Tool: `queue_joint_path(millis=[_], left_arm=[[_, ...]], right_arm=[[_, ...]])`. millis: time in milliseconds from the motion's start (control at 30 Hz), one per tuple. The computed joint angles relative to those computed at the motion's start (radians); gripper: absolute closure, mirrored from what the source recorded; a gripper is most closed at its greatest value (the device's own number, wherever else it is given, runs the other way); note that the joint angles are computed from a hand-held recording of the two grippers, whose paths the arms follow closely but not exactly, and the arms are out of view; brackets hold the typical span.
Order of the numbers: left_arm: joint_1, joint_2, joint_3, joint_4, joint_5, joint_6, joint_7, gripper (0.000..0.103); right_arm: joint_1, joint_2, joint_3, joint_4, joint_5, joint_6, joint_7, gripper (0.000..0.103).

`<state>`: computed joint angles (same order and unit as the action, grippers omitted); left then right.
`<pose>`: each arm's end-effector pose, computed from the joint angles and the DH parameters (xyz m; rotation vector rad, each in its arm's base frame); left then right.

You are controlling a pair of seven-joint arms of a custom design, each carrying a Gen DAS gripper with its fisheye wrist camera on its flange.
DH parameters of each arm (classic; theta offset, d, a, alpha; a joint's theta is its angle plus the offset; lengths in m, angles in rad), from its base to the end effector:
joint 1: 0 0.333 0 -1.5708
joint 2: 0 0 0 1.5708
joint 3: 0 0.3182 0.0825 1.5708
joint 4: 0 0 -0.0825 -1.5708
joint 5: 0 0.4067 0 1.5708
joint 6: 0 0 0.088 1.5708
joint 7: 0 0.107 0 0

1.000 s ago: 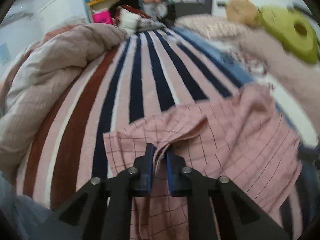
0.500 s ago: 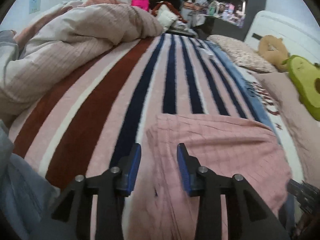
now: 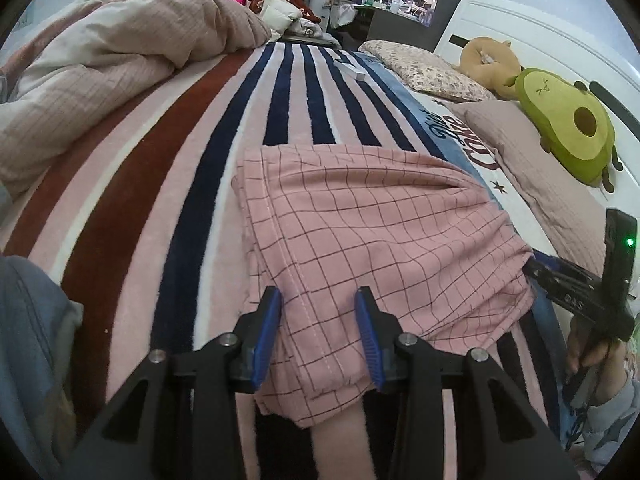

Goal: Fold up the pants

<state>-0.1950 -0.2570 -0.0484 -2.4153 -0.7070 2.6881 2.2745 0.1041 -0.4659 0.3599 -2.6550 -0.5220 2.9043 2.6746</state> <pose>0.4988 -0.1029 0.4508 -1.5597 2.3246 -0.9469 0.3851 0.2280 0.4385 -1.6017 1.8617 -0.5813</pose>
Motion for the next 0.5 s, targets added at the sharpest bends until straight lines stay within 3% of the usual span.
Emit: queue_joint_path(millis=[67, 133, 167, 267, 500], left_arm=[[0.000, -0.003, 0.000, -0.004, 0.000, 0.003, 0.001, 0.069], [-0.002, -0.004, 0.003, -0.006, -0.010, 0.005, 0.005, 0.069], [-0.002, -0.008, 0.006, -0.011, -0.015, 0.007, 0.011, 0.071], [-0.002, -0.014, 0.005, -0.018, -0.012, 0.019, 0.017, 0.076], [0.001, -0.007, 0.013, -0.010, -0.020, 0.010, 0.016, 0.076]], right_arm=[[-0.031, 0.029, 0.023, 0.032, -0.030, -0.013, 0.016, 0.066], [-0.056, 0.035, 0.041, 0.042, -0.073, -0.003, 0.052, 0.094], [-0.063, 0.034, 0.047, 0.045, -0.089, -0.002, 0.068, 0.101], [-0.119, -0.040, 0.110, 0.022, -0.178, -0.004, 0.177, 0.101], [0.005, -0.114, 0.019, -0.048, -0.079, -0.038, 0.108, 0.102]])
